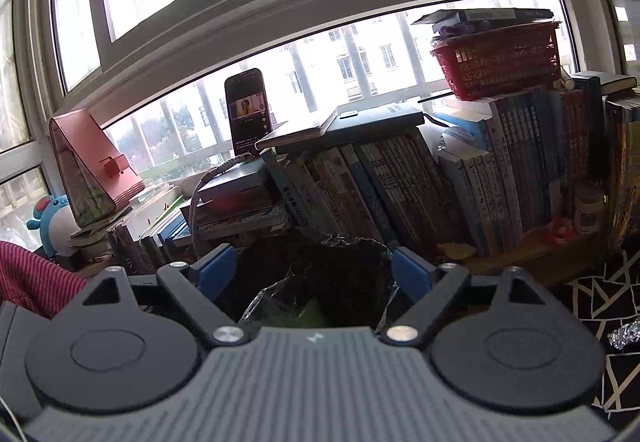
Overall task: Collect trash
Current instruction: 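Lift the bread crust with the right gripper and drop it into the bag, then move the right gripper to the crumpled foil ball and grasp it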
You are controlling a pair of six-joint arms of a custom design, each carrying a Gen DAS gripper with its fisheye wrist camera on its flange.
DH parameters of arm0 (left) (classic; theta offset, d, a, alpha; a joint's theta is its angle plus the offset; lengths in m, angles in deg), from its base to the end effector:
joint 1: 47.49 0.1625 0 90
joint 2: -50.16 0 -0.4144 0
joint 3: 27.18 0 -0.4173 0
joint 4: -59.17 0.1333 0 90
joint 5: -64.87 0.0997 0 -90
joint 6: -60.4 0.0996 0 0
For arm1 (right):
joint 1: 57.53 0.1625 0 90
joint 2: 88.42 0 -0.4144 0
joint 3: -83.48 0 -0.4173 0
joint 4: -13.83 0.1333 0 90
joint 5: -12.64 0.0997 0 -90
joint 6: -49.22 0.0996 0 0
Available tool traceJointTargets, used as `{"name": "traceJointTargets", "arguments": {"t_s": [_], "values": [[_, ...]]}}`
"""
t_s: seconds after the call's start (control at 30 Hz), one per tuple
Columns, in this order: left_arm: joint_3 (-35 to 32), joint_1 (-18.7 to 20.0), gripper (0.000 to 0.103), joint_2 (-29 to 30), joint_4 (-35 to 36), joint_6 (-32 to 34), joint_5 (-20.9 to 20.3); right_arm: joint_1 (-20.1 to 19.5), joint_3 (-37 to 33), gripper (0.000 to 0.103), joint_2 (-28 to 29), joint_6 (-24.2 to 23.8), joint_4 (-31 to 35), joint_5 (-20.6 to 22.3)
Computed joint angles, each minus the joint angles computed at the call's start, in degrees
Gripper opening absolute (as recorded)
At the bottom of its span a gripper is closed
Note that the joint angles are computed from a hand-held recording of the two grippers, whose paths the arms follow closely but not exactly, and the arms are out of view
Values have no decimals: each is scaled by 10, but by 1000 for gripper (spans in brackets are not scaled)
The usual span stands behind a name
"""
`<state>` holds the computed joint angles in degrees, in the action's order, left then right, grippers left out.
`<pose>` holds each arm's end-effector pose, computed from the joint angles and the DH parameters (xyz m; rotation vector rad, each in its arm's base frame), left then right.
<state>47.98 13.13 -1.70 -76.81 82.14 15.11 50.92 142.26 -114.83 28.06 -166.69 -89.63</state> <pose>-0.2009 -0.7597 0.2917 0.8818 2.2550 -0.5421 0.3782 -0.7793 0.1567 0.7239 -2.4620 1.4174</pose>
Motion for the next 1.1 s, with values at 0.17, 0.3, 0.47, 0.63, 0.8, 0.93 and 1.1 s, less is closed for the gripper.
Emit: {"name": "traceJointTargets", "arguments": {"t_s": [0.17, 0.3, 0.47, 0.63, 0.8, 0.93, 1.1], "values": [[0, 0, 71, 0, 0, -1, 0, 0, -8, 92, 6, 3, -9, -28], [0, 0, 71, 0, 0, 0, 0, -5, -14, 93, 9, 20, -18, -53], [0, 0, 71, 0, 0, 0, 0, -9, -33, 94, 20, 33, -25, -111], [0, 0, 71, 0, 0, 0, 0, -18, -50, 96, 32, 41, -30, -160], [0, 0, 71, 0, 0, 0, 0, -30, -78, 97, 51, 29, -32, -212], [-1, 0, 71, 0, 0, 0, 0, -46, -108, 99, 72, 16, -36, -267], [-1, 0, 71, 1, -1, 1, 0, -72, -134, 99, 90, 55, -27, -350]]}}
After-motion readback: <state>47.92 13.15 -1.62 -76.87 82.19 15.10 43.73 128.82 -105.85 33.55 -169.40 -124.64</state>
